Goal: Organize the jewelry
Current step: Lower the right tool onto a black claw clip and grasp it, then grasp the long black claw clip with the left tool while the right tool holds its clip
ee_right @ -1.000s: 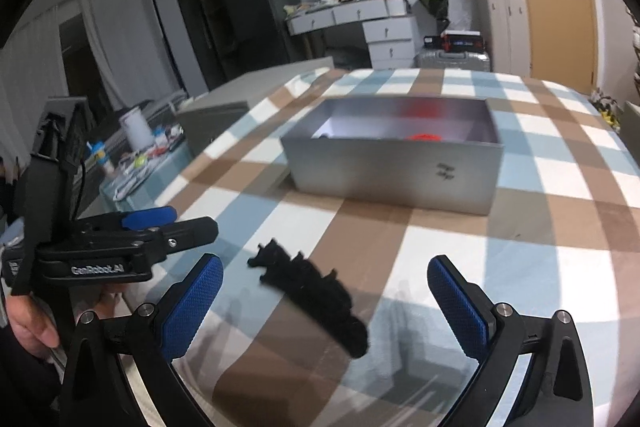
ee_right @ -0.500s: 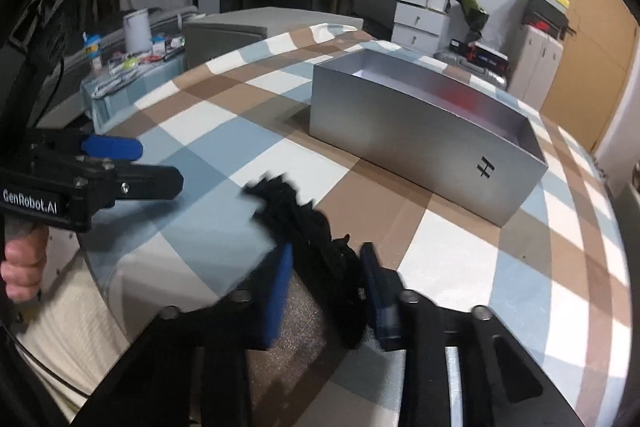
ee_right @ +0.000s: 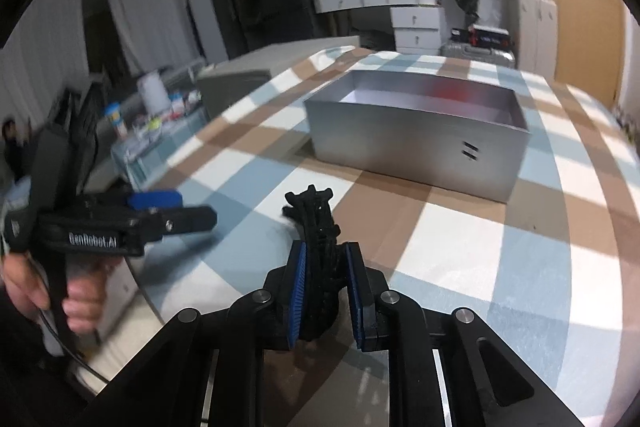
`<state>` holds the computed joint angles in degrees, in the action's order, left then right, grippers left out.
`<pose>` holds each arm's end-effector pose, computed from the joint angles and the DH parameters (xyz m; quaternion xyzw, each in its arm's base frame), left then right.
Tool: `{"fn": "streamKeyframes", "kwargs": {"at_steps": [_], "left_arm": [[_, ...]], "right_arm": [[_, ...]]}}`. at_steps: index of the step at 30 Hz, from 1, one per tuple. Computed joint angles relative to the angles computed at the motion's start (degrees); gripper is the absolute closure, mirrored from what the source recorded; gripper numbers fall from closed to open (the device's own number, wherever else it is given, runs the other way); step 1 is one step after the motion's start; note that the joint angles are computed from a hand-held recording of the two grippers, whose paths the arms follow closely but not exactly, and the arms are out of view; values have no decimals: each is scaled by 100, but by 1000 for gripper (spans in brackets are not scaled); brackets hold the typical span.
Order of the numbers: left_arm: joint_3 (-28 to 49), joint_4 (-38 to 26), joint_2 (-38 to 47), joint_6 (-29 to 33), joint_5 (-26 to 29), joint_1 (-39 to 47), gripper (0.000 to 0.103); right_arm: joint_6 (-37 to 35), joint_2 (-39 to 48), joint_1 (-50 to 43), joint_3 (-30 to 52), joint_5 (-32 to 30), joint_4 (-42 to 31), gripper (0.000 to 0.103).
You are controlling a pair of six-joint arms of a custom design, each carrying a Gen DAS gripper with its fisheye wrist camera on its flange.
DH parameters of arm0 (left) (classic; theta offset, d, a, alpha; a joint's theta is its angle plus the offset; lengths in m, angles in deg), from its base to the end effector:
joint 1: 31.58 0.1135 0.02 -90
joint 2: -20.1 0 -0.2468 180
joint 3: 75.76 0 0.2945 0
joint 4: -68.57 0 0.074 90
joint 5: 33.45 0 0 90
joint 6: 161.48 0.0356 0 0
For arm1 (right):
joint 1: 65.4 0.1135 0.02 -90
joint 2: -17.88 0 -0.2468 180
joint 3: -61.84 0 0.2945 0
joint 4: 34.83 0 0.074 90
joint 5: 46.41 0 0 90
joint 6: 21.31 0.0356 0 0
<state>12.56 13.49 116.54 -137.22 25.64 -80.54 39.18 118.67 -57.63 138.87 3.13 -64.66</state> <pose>0.2675 -0.2794 0.2238 -0.1979 0.9186 -0.0482 0.3388 0.3890 0.0764 0.1559 -0.3873 0.8101 0.2673 0.3498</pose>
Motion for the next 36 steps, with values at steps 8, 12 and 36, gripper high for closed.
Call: {"fn": "streamKeyframes", "kwargs": {"at_steps": [8,12,36], "left_arm": [[517,-104,402,301,116,21,14],[860,-186,674,494,186,25,14],[2013,-648,1527,952,214,9,14]], "right_arm": [[666,628,-525,695,-1129,-671,84],[918,1060,-746,1132,-1606,-1067,84],[894,1005,-367,1434,-232,-1208,62]]}}
